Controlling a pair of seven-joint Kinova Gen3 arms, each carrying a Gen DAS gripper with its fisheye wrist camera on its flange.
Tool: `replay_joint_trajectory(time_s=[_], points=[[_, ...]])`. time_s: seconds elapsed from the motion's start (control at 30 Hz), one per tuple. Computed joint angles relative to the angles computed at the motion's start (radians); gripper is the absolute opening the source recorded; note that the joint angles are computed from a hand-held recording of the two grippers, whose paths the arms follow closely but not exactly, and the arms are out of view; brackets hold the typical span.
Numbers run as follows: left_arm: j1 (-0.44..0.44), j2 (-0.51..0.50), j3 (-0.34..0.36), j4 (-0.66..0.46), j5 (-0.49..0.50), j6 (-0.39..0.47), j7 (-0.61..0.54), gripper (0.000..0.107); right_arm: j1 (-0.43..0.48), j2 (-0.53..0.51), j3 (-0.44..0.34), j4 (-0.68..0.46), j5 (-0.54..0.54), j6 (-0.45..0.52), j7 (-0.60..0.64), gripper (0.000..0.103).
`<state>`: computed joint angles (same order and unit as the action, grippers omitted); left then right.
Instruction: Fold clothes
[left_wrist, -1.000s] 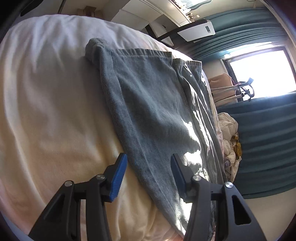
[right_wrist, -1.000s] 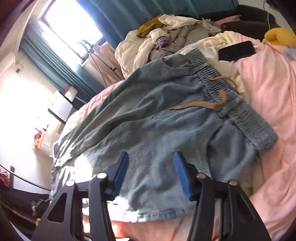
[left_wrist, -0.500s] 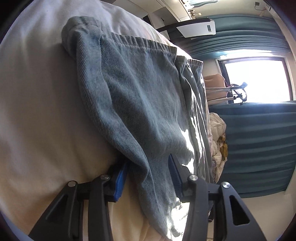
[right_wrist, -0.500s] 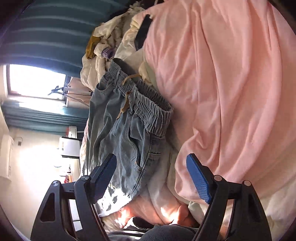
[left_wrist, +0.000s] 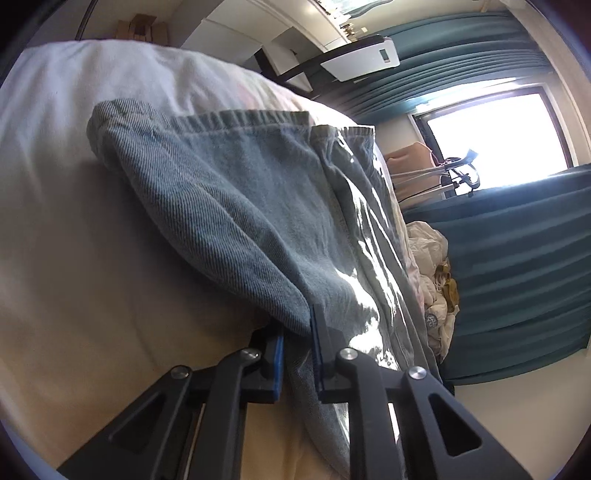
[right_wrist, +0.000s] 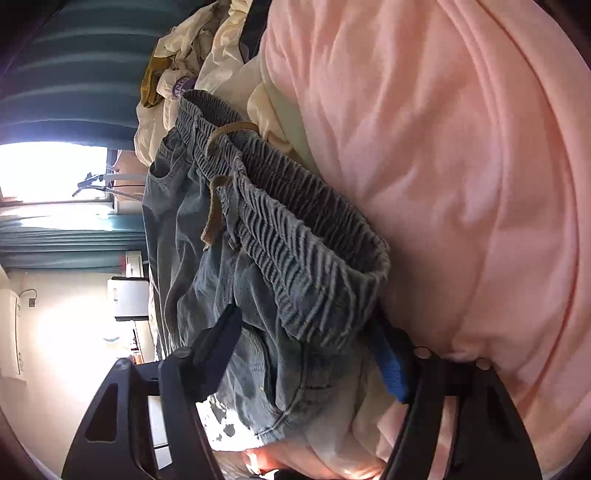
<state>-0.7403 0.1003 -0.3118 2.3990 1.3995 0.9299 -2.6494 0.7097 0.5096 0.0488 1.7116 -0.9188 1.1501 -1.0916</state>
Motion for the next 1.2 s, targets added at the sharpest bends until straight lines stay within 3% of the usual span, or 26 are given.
replay_joint_trajectory(time_s=[0.07, 0.1, 0.27, 0.37, 0.47, 0.7, 0.9, 1.07, 1.2], points=[[0.001, -0.035, -0.003, 0.005, 0.005, -0.007, 0.009, 0.011, -0.017, -0.019, 0.0, 0.022, -0.004, -0.046, 0.004, 0.04], [0.009, -0.054, -0.009, 0.002, -0.003, -0.012, 0.028, 0.01, -0.02, -0.03, 0.0, 0.033, -0.008, -0.063, 0.009, 0.029], [0.084, -0.11, -0.113, -0.037, -0.07, 0.025, 0.124, 0.009, 0.032, -0.119, 0.004, 0.083, -0.104, -0.047, 0.113, 0.024], [0.097, -0.151, -0.112, -0.069, -0.122, 0.012, 0.192, 0.008, 0.058, -0.17, 0.029, 0.099, -0.185, 0.008, 0.173, 0.024], [0.122, -0.169, -0.12, -0.086, -0.142, -0.003, 0.234, 0.008, 0.032, -0.19, 0.061, 0.098, -0.191, 0.017, 0.193, 0.024], [0.209, -0.164, -0.043, -0.216, -0.207, -0.117, 0.43, 0.008, -0.019, -0.139, 0.058, 0.026, -0.201, -0.008, 0.084, 0.024], [0.296, -0.052, 0.0, -0.434, -0.269, -0.16, 0.674, 0.008, -0.101, -0.102, 0.012, -0.131, -0.216, -0.099, -0.062, 0.024], [0.433, 0.089, -0.048, -0.658, -0.341, -0.184, 0.878, 0.008, -0.171, -0.023, -0.04, -0.296, -0.174, -0.215, -0.215, 0.023], [0.416, 0.219, 0.073, -0.843, -0.492, -0.247, 1.04, 0.008, -0.228, 0.098, -0.059, -0.461, -0.097, -0.282, -0.332, 0.023]])
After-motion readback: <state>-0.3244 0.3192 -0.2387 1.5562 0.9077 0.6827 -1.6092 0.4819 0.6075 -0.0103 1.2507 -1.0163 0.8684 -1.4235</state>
